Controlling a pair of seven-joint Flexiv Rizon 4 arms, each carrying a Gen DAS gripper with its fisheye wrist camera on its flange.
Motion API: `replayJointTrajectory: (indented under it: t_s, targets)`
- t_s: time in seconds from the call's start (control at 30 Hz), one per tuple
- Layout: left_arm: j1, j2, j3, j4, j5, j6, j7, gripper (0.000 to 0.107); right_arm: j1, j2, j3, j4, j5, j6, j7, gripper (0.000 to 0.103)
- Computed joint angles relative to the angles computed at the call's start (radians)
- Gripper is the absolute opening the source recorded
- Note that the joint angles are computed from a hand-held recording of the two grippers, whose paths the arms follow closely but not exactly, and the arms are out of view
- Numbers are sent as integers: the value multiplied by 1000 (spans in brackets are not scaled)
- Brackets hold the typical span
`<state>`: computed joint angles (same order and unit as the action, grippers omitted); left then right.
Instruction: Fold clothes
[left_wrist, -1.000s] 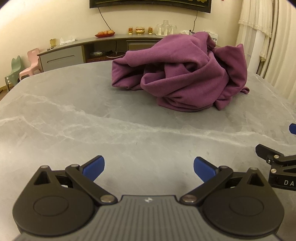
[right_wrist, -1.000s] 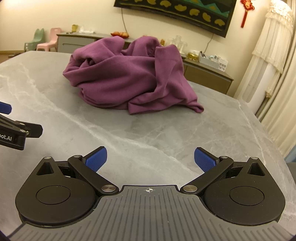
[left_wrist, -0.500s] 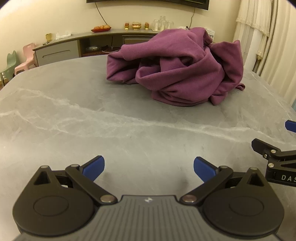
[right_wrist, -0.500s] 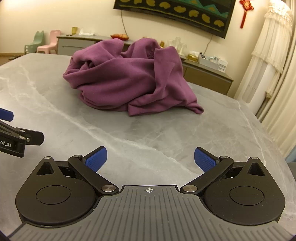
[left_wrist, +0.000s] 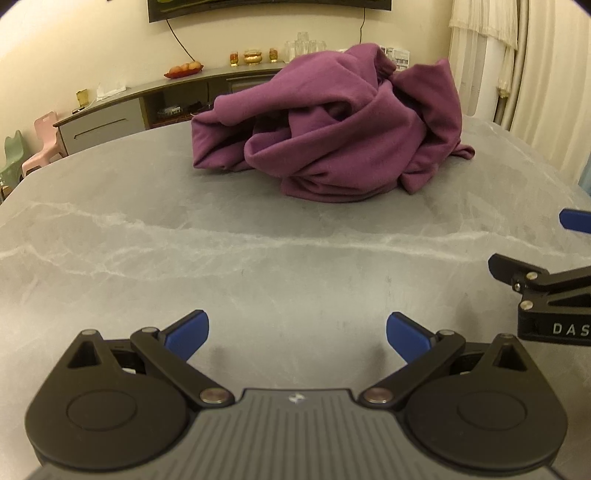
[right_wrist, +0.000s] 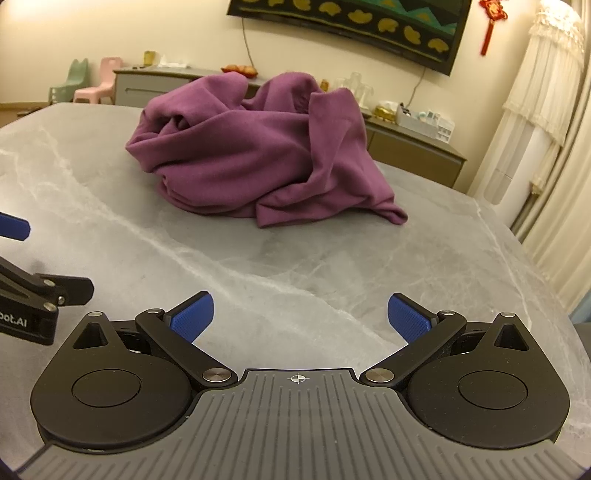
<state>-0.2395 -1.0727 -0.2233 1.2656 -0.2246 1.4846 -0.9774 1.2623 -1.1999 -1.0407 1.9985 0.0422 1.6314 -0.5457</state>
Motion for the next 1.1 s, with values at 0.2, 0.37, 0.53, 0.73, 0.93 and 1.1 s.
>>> replayJointTrajectory:
  t_s: [0.2, 0.37, 0.53, 0.73, 0.93, 1.1]
  targets:
    - [-8, -2, 15, -6, 3, -14, -6, 103, -3, 1, 4, -2, -3, -2, -1, 101]
    - [-21, -5, 37, -15, 5, -22, -23, 103, -5, 2, 6, -4, -7, -5, -2, 101]
    - [-27, -4, 51, -20, 11, -30, -38, 103, -7, 6, 8, -6, -11, -7, -3, 101]
    - [3, 1, 3, 4, 15, -14, -9, 93, -11, 10, 13, -7, -15, -6, -5, 101]
    - [-10, 14, 25, 22, -1, 42, -46, 1, -66, 80, 87, 12, 27, 105, -42, 1]
    - [45, 28, -54, 52, 4, 81, -34, 2, -72, 92, 109, 14, 126, 183, -80, 0]
